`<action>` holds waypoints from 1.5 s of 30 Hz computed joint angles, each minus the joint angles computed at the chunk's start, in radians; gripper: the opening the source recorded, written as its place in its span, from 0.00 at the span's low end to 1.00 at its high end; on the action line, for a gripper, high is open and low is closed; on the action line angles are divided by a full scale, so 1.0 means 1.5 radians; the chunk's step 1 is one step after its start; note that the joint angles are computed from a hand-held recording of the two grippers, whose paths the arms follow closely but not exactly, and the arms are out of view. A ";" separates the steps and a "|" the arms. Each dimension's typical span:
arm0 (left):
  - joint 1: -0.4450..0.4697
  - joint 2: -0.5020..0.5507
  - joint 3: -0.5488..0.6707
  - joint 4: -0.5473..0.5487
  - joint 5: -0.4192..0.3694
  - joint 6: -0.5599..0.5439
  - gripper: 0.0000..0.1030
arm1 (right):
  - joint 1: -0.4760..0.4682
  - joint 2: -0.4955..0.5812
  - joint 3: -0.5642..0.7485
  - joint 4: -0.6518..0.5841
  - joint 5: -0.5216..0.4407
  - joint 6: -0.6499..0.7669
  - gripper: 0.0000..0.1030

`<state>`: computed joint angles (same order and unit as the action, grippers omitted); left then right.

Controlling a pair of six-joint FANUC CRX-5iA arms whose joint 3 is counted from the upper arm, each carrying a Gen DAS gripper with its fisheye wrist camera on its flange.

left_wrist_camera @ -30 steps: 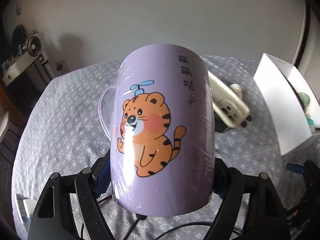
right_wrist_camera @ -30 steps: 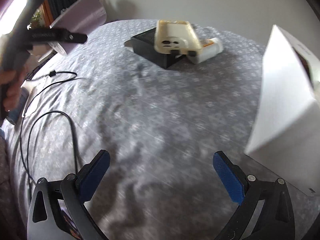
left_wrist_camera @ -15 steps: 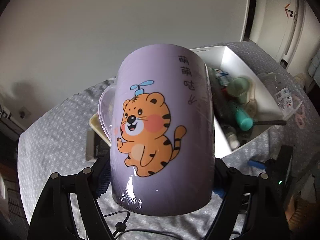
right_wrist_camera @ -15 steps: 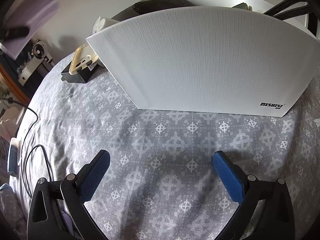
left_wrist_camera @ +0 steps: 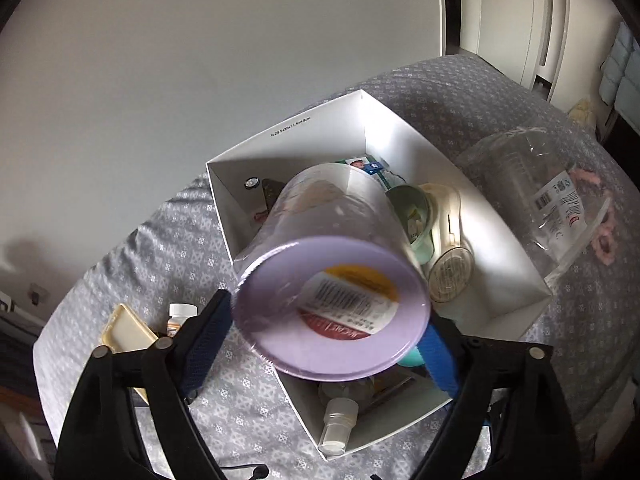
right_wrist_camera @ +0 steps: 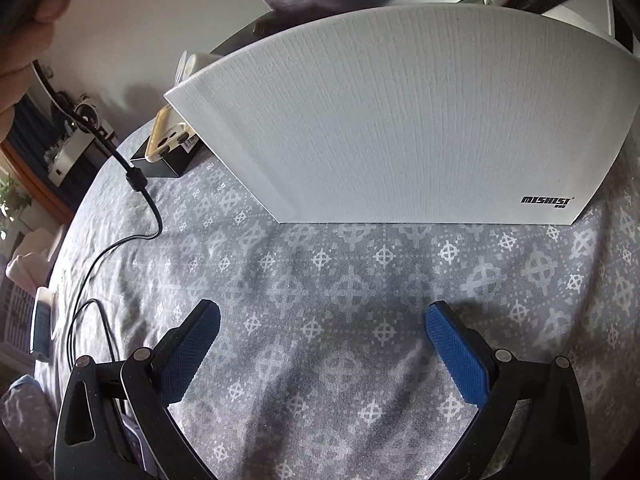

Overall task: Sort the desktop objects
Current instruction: 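Lower the mug into the white box and open the left gripper, then withdraw the left gripper while the right gripper moves to the cream phone case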

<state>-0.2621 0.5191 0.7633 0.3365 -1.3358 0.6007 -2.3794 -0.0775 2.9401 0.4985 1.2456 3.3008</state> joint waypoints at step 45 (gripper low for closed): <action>0.317 -0.007 -0.179 -0.154 0.201 0.232 1.00 | 0.061 -0.187 -0.334 0.076 0.258 0.260 1.00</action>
<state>0.2127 0.5079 0.4941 0.1053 -1.0344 0.9493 -2.2879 -0.3583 2.4397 0.6122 1.6319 3.6902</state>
